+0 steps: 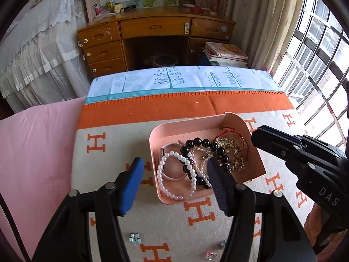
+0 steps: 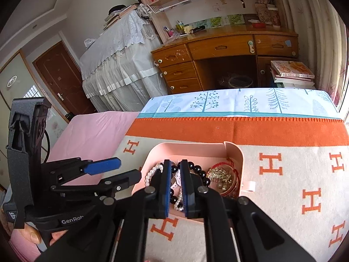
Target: Organize jewelry
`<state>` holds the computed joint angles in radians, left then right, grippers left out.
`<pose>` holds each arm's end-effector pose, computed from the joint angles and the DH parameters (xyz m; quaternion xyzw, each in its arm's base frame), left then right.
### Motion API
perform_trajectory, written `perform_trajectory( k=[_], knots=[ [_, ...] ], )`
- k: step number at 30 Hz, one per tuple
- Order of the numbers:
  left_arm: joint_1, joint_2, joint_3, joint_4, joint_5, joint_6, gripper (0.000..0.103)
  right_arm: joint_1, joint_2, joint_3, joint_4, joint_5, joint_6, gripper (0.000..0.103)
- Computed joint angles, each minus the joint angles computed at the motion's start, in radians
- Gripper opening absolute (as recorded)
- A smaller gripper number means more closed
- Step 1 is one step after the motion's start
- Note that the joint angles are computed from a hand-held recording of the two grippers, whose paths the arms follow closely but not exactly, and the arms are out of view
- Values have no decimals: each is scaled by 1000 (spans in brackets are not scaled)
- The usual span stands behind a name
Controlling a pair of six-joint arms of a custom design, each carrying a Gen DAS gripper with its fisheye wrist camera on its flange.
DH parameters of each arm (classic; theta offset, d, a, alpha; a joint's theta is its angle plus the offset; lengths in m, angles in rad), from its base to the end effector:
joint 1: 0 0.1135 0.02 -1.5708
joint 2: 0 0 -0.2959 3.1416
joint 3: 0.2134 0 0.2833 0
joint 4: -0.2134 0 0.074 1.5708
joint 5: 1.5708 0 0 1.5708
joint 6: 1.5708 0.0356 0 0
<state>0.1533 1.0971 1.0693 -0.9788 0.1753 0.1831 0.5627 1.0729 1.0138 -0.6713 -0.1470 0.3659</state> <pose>0.2201 0.0277 0.3369 0.0386 0.9563 -0.0365 0.2875 0.2002 0.1324 0.3441 -0.1193 0.9032 0.2421 0.3337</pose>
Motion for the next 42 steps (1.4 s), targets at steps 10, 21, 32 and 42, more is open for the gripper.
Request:
perform_trajectory(
  k=[10, 21, 32, 42],
  knots=[
    [52, -147, 6, -61, 31, 4, 78, 51, -153, -19, -78, 51, 40, 21],
    [389, -325, 15, -170, 210, 174, 90, 270, -269, -39, -176, 246, 115, 21],
    [843, -373, -115, -213, 391, 410, 90, 488, -283, -113, -185, 391, 194, 21],
    [957, -320, -331, -163, 345, 515, 90, 561, -276, -284, -157, 354, 255, 21]
  ],
)
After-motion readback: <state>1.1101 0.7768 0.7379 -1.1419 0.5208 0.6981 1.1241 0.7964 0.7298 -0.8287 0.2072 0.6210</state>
